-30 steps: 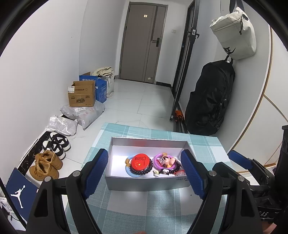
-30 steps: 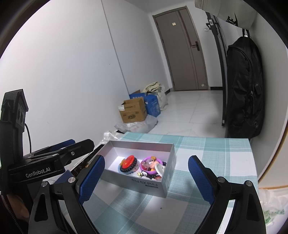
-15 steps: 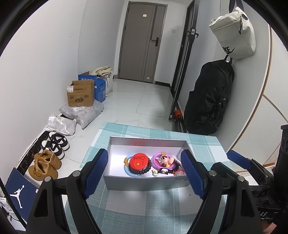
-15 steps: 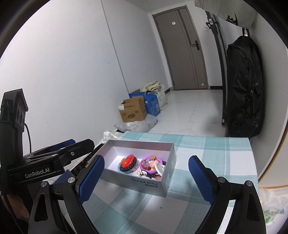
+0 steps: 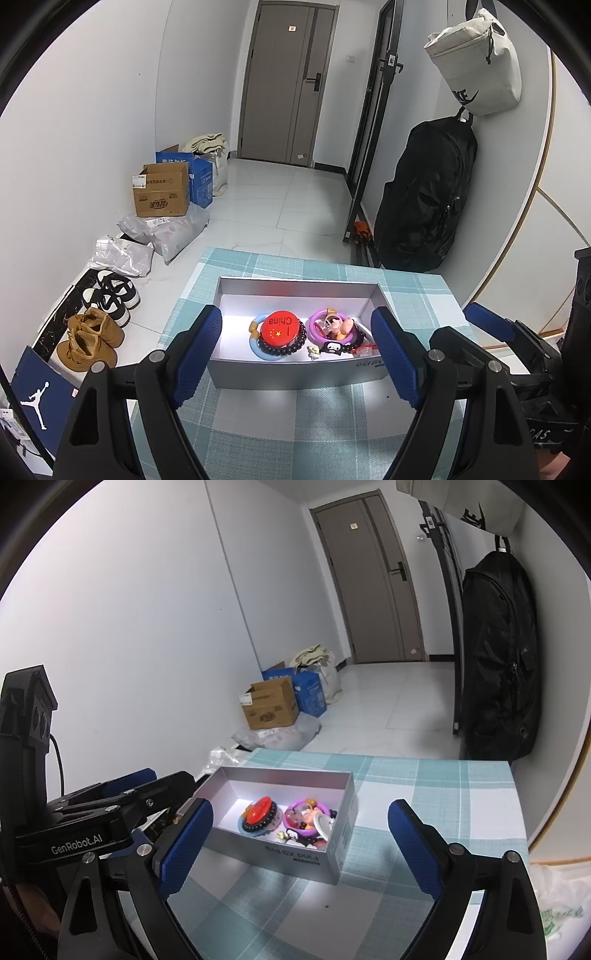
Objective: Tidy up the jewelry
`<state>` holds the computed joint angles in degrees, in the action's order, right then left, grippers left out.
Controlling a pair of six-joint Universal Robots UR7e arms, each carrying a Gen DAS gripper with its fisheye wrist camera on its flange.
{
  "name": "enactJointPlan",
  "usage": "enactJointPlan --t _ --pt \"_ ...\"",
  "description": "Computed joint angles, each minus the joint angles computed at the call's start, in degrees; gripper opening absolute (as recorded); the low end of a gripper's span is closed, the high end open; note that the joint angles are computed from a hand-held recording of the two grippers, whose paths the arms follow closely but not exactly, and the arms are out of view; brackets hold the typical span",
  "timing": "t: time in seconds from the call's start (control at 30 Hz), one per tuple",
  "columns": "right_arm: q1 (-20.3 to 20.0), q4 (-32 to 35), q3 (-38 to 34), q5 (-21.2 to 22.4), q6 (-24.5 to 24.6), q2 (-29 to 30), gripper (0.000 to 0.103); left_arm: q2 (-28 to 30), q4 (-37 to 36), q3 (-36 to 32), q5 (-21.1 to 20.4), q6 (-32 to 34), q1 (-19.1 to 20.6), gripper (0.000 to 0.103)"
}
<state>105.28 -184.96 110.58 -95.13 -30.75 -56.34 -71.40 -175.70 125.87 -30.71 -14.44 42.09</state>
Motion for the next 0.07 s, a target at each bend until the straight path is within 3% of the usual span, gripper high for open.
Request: enactJointPlan --t 0.07 --pt "0.02 0.13 -0.05 -0.13 -0.01 0.02 0.097 0.37 -0.87 0.02 0.48 0.32 -0.13 0.079"
